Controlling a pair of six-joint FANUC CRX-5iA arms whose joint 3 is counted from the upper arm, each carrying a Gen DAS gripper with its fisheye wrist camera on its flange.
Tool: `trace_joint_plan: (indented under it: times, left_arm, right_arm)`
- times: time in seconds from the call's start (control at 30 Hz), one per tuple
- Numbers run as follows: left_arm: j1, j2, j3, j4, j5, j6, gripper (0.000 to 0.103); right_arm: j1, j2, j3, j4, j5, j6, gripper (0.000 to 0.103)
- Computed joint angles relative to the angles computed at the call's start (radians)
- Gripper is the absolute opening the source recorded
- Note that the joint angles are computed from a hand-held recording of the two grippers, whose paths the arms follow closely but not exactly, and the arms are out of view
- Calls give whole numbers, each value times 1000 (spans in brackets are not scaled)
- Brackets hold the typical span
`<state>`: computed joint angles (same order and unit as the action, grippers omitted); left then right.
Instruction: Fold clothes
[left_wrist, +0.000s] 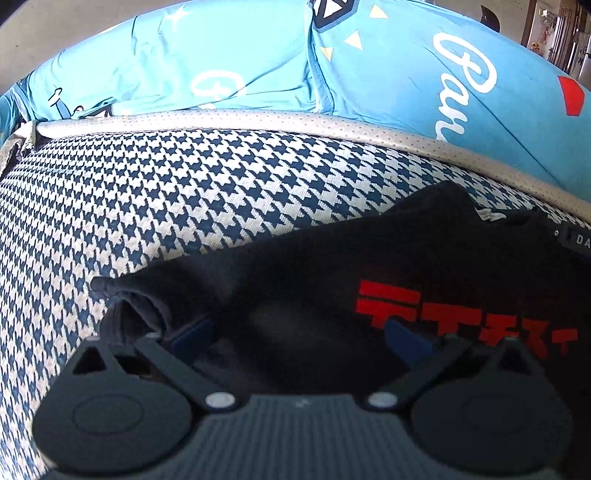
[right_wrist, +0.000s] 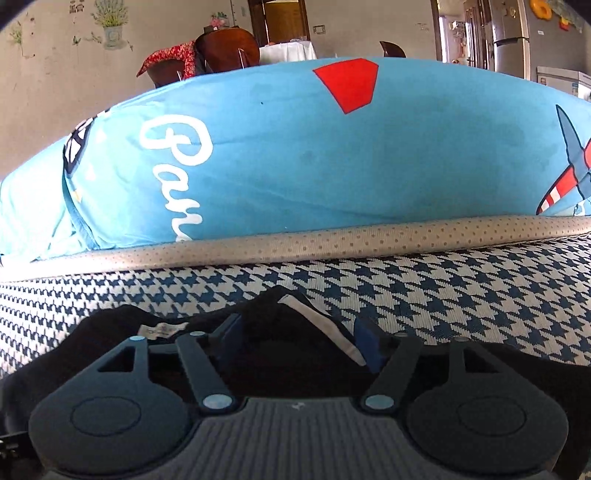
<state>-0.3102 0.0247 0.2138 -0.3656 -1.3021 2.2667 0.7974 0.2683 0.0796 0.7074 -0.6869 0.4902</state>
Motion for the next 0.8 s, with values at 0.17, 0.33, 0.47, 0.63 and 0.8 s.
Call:
trace_joint_plan:
  times: [0.17,0.33,0.47,0.63,0.8]
  left_arm:
    - [3,6,4,2,-3,-1,103]
    - [10,9,7,7,-6,4,103]
    - [18,5,6,5,-8,13,103]
    - [31,-4,-1,10,-4,18,103]
    - [33,-12,-6,5,-4,22,103]
  right_arm:
    - [-1,19,4,37,-15,9,52]
    - [-6,12,-15,50,23,1,13]
    - [-27,-23,-104,241,107,-242,11]
    - [-11,9,-20,140,0,-191,14]
    - [0,6,-43,245,-45,-297,41]
